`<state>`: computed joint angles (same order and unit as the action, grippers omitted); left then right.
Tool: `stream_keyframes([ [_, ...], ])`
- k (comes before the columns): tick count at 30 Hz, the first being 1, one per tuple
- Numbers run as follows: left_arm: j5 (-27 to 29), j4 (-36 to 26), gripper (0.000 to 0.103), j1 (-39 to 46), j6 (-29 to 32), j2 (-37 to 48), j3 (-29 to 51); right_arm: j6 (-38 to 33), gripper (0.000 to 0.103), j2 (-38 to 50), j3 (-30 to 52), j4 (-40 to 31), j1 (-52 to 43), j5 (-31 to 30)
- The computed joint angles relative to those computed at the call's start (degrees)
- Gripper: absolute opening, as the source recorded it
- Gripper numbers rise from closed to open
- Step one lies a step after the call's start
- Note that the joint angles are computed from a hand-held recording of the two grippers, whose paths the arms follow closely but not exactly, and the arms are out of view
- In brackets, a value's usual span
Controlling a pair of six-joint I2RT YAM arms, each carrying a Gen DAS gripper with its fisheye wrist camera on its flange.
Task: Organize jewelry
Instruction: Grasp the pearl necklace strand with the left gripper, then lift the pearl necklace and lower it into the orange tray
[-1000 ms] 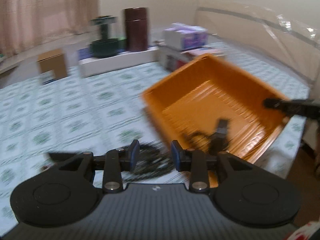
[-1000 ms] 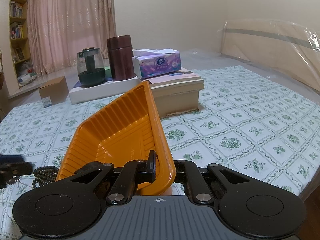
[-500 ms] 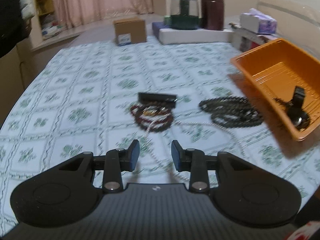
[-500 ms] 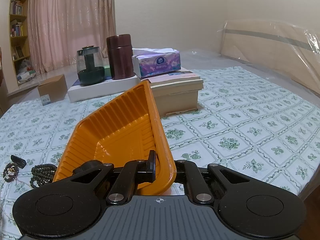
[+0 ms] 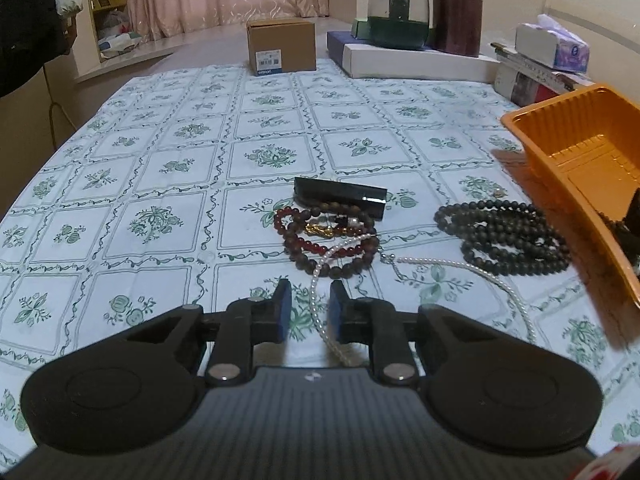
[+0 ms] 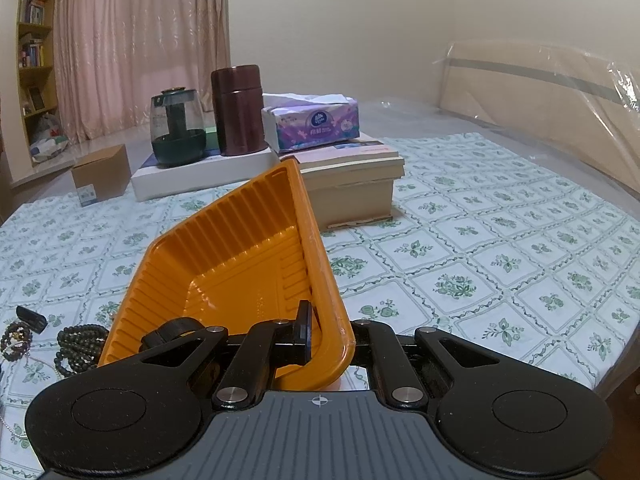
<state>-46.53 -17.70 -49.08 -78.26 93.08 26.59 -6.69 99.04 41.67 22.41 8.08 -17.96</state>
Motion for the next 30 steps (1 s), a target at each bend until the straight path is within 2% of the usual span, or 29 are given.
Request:
stream_keyframes([
  [3, 0.7, 1.0, 0.014, 1.2, 1.7, 1.2, 0.2, 0.0, 0.009, 0.1, 0.1, -0.1, 0.0, 0.1],
  [4, 0.8, 1.0, 0.010, 1.2, 1.8, 1.2, 0.2, 0.0, 0.009, 0.2, 0.2, -0.1, 0.0, 0.2],
  [5, 1.3, 1.1, 0.002, 1.4, 2.2, 0.6, 0.1, 0.0, 0.009, 0.2, 0.2, -0.1, 0.0, 0.2],
  [12, 0.4, -2.9, 0.002, -0.7, 2.0, -5.9, -0.1, 0.0, 0.009, 0.0, 0.1, 0.0, 0.1, 0.3],
  [17, -3.3, -10.2, 0.002, -3.2, 3.0, -13.5, 2.3, 0.2, 0.009, -0.6, -0.1, -0.2, 0.2, -0.1],
  [24, -7.8, -13.8, 0.002, -3.4, 13.8, -21.4, 7.4, 0.5, 0.009, -1.2, -0.6, -0.1, 0.2, -0.5],
  [30, -8.4, -11.7, 0.002, -2.5, 24.3, -23.7, 11.8, 0.8, 0.009, -1.7, -0.9, 0.1, 0.3, -0.7],
])
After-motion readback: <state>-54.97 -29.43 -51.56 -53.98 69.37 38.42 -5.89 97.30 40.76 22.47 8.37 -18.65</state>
